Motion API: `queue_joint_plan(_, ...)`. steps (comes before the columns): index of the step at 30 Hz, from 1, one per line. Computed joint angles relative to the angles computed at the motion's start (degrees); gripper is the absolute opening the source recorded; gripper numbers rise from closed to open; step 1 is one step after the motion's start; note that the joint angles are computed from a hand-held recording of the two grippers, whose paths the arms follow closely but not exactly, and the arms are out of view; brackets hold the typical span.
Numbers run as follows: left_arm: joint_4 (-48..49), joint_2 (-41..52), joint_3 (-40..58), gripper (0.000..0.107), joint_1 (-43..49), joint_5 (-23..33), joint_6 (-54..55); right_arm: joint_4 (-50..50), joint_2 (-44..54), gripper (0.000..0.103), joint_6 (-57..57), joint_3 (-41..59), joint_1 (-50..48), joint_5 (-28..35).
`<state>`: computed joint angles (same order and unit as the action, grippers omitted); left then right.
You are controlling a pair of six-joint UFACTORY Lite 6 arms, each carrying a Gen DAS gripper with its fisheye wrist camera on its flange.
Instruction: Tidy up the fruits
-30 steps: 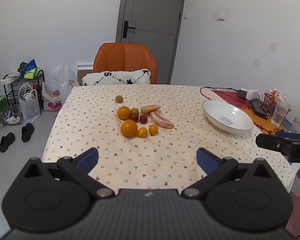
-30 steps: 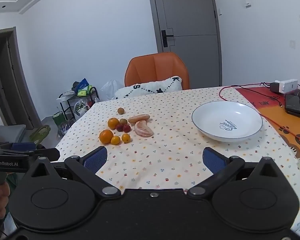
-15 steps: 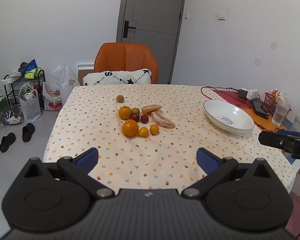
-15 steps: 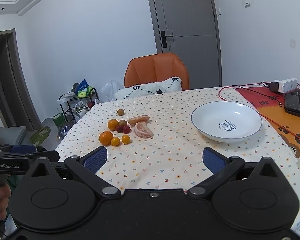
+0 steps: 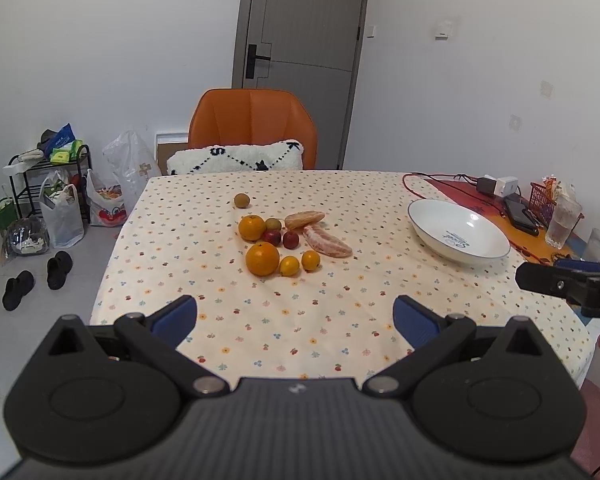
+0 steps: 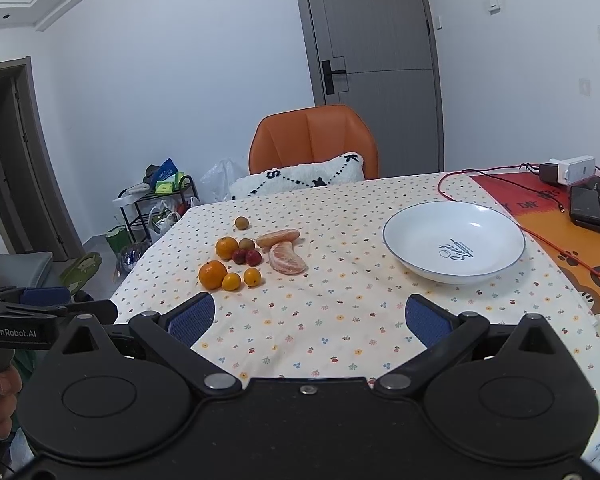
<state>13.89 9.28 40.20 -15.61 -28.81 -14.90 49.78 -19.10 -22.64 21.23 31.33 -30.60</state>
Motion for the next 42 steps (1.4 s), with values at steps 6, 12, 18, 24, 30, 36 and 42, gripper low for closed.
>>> queue_joint_plan(6, 0.3, -0.1, -0.1, 0.103, -0.1, -0.1, 0.1, -0.2, 0.0, 0.103, 0.4, -0.2, -0.2, -0.1)
queue_joint_plan(12, 0.2, -0.4, 0.0, 0.103, -0.6, 0.0, 0.1, 0.2, -0.1, 0.103, -0.1, -0.2, 0.0, -0.5)
queue_joint_plan(18, 2.0, -1.0, 0.0, 0.103, -0.6, 1.1, -1.9, 0.6, 0.0, 0.103, -0.5, 0.0, 0.1, -0.4)
queue_joint_plan(24, 6.4, -1.7, 0.1, 0.103, 0.3, 1.4, -6.7, 0.3, -0.4, 0.103, -0.5, 0.1, -0.3, -0.1)
queue_joint_plan(30, 8.7, -2.1, 0.2, 0.103, 1.1, 1.5, -8.3, -0.1, -0.8, 0.103, -0.4, 0.0, -0.9, 0.6)
queue_joint_plan(36, 9.3, -2.2, 0.4, 0.103, 1.7, 1.4, -8.8, -0.6, -0.8, 0.103, 0.1, -0.2, -1.3, 0.7)
queue_joint_plan(42, 12.7, 0.7, 2.8, 0.103, 2.8, 0.4, -10.5, -5.6, 1.8, 0.103, 5.5, 0.6, -2.1, 0.8)
